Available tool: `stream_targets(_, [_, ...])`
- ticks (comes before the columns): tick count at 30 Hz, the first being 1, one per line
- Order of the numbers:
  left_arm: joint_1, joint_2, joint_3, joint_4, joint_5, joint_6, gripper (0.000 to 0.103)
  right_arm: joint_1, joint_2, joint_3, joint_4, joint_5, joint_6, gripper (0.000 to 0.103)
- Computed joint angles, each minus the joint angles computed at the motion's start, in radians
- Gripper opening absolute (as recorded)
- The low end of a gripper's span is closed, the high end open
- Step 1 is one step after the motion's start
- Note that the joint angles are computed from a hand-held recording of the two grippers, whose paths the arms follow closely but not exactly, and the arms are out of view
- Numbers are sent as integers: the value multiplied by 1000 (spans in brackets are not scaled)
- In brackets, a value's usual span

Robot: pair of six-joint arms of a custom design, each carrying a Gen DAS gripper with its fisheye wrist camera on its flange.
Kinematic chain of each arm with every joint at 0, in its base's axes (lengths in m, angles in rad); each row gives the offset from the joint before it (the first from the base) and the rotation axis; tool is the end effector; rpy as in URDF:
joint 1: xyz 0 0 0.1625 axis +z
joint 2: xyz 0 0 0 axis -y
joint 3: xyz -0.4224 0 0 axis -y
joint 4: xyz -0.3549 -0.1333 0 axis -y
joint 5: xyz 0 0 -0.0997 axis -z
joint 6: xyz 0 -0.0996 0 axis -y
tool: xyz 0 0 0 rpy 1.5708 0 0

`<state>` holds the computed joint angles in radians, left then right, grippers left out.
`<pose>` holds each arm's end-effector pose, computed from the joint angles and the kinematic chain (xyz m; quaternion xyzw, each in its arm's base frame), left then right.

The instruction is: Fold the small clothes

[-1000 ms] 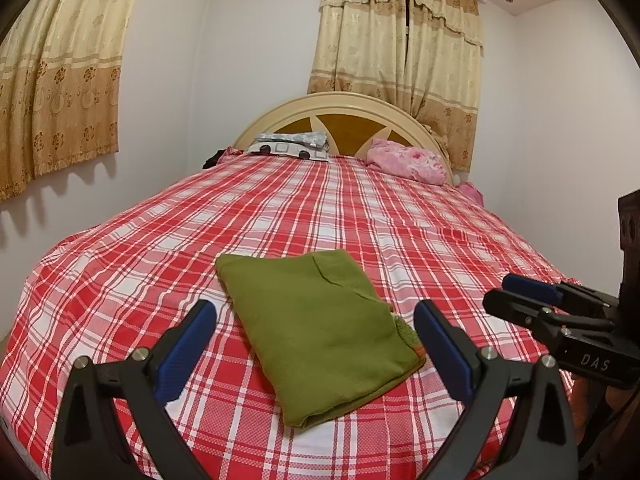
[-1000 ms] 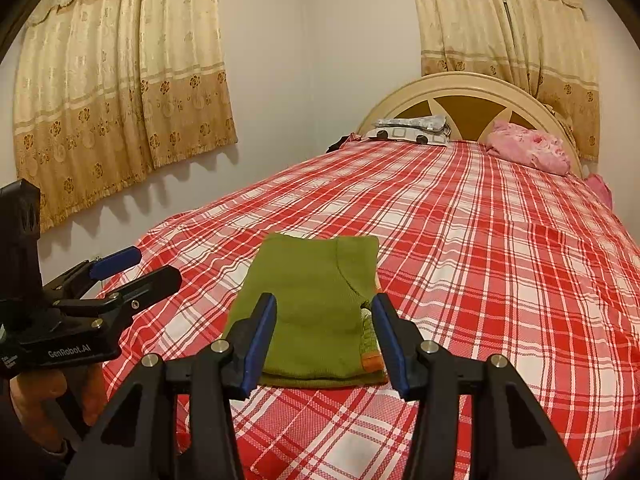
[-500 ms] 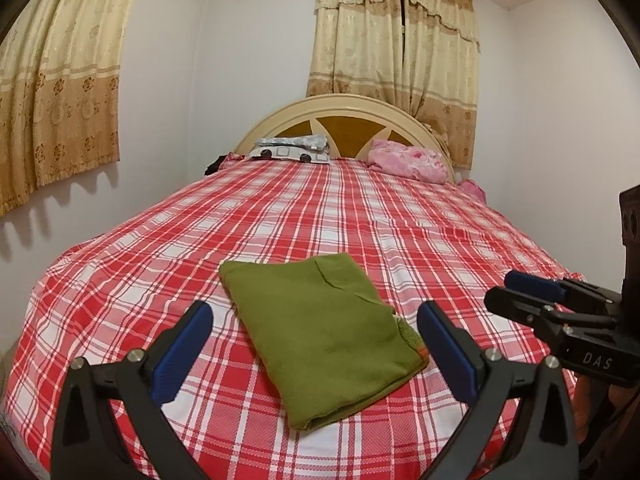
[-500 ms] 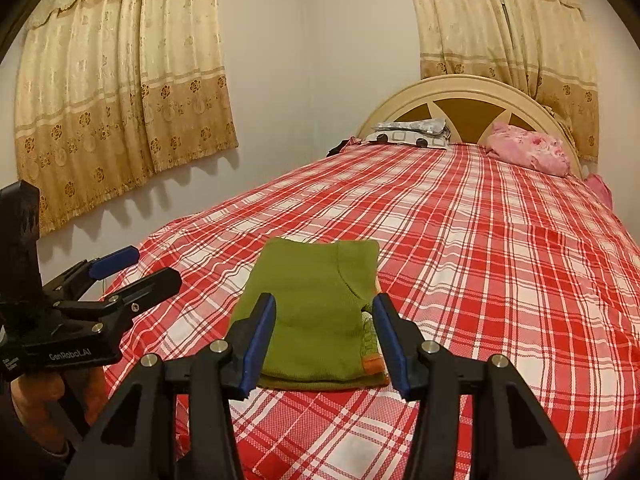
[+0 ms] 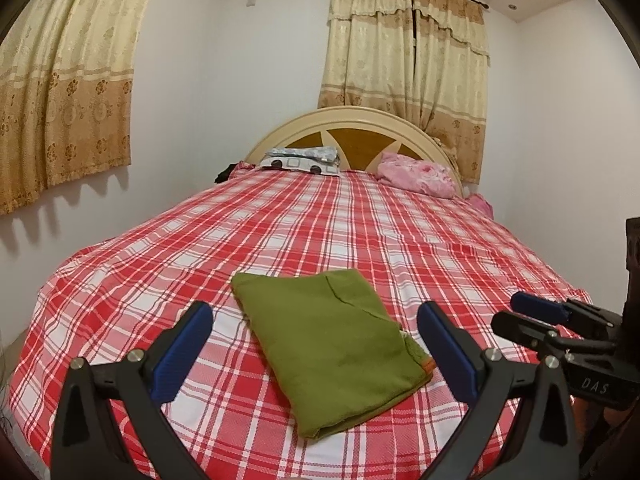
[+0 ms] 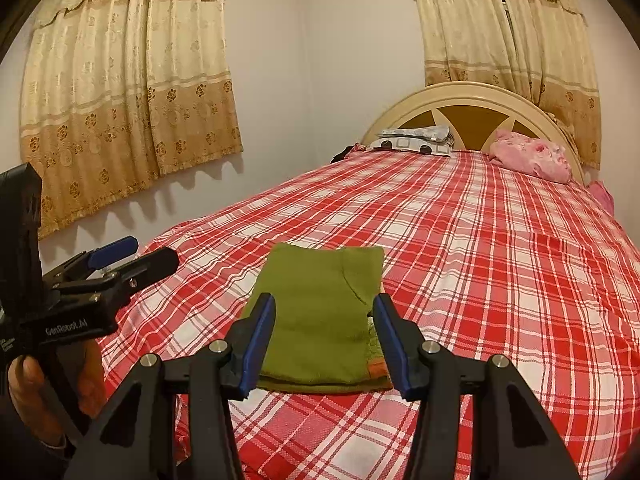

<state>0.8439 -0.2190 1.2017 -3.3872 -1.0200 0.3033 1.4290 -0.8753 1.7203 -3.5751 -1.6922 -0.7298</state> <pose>-0.3526 -0.6755 -0.0242 0.3376 0.8200 -0.4332 0.1612 0.0300 -0.6475 0.2732 0.2102 -0.8089 0.4742 0.2768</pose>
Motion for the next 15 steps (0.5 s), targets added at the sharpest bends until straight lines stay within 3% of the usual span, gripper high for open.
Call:
stream_targets(7, [0,7,-3,-53,26,24,103,0,5,-1,4,1,-2,52])
stream_targets(15, [0,5,4,-94,6,62,103,0,9,4,-3,5,-1,52])
